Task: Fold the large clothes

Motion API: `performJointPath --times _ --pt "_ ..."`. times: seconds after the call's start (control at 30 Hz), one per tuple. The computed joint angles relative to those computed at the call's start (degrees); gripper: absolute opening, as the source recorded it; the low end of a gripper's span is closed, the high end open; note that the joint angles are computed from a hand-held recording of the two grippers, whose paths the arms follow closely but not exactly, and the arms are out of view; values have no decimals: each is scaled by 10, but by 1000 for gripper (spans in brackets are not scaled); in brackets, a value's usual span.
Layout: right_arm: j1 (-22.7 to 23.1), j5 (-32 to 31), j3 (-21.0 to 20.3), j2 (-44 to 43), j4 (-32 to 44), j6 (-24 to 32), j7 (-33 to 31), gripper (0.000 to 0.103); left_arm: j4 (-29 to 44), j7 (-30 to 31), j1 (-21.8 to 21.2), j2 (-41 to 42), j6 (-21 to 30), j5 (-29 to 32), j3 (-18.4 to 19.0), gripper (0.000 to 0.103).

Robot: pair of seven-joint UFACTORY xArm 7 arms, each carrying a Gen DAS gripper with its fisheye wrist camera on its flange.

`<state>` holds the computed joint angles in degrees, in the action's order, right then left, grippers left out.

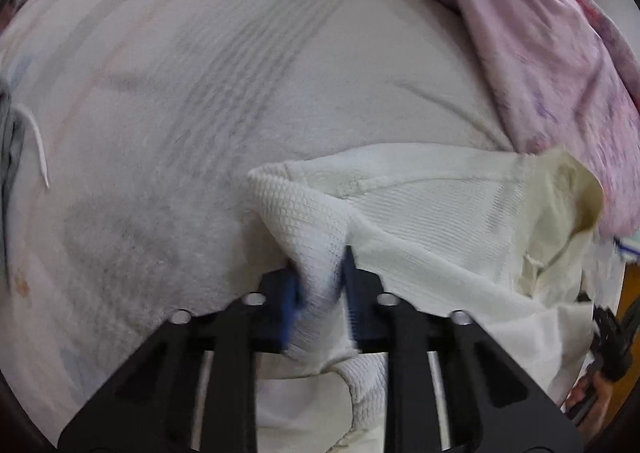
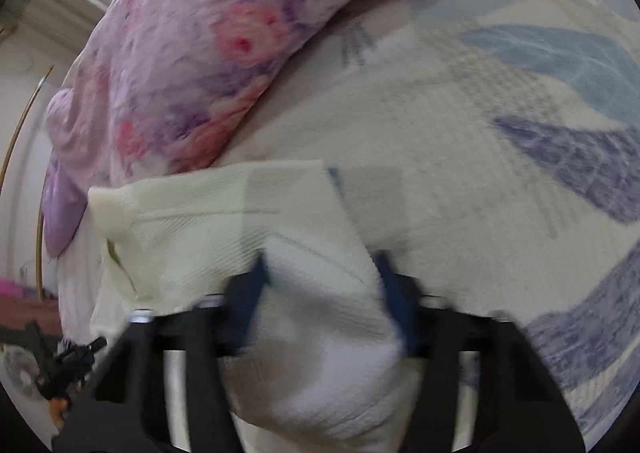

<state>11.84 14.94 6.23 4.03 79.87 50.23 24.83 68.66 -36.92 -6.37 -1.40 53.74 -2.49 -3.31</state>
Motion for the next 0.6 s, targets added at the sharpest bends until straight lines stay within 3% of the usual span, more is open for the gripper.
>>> performJointPath --times 0.07,0.1,0.2,0.27,0.37,0.5,0.6 --pt "-2 4 -2 -28 -20 -31 -3 12 -13 3 -2 -24 -16 0 -2 15" --pt "-4 24 -4 -48 -35 -49 -15 11 -27 12 -3 -48 -26 -6 -1 10" --pt "-2 99 -13 -115 -80 -85 -74 11 -68 34 -5 -126 -35 -24 0 9" --pt "7 123 -19 -178 -117 -92 -99 10 -95 35 -8 -183 -24 -27 -5 9" --pt "16 118 -23 -272 -177 -88 -80 10 -133 17 -7 -263 4 -30 -13 9" --pt "17 94 -32 -411 -262 -18 -30 10 -183 -21 -12 -358 65 -40 -27 9" --pt "14 76 -32 -503 -315 71 21 11 -238 -59 -19 -450 154 -64 -27 9"
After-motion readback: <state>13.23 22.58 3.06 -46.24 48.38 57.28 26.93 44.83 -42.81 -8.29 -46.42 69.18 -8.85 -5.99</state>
